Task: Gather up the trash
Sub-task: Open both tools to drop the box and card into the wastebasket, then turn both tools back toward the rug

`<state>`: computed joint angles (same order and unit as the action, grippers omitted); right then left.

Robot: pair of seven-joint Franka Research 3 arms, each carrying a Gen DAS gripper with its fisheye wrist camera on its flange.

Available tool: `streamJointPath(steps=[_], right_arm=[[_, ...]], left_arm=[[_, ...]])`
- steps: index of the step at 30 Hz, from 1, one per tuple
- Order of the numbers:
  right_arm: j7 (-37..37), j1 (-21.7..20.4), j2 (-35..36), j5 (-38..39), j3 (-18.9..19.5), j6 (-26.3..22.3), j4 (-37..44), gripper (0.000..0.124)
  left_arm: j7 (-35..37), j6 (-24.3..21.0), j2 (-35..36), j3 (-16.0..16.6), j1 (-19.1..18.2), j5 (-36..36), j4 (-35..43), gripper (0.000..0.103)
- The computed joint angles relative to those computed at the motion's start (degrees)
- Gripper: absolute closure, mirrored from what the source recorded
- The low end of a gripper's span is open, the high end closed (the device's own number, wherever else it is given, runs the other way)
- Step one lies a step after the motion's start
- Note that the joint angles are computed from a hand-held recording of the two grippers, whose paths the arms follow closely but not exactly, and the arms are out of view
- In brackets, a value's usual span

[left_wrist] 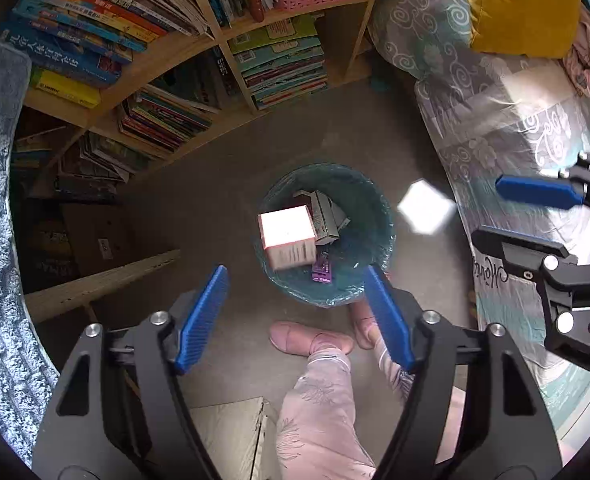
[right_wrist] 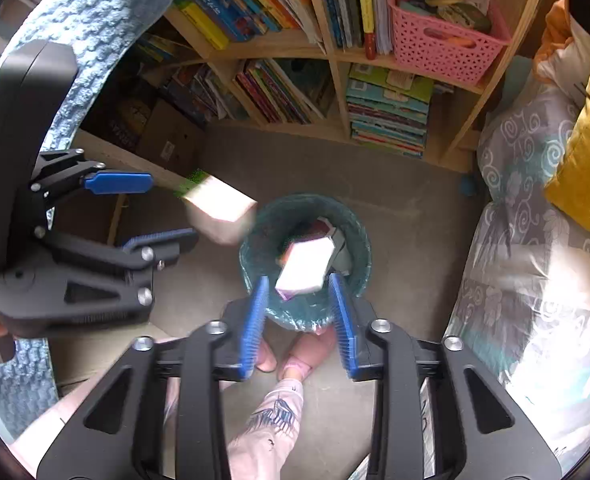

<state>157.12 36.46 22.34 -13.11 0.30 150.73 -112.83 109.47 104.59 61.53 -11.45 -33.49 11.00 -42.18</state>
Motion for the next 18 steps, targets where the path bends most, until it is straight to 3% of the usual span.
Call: streamJointPath(steps=[3,18], right_arm=[[0.3,-0.1,-0.5,-0.4,-0.3,0.5,-0.8,0.066],[3.2,-0.8,-3.9,-3.2,-0.3,0.6,-4.1,0.066]], left_arm=[[0.0,-0.6,0.2,0.0,-0.1,-0.1,0.4,0.029],[-1.2,3.0,-3.8,-0.9,0.9,0.2,-6.8,0.027]])
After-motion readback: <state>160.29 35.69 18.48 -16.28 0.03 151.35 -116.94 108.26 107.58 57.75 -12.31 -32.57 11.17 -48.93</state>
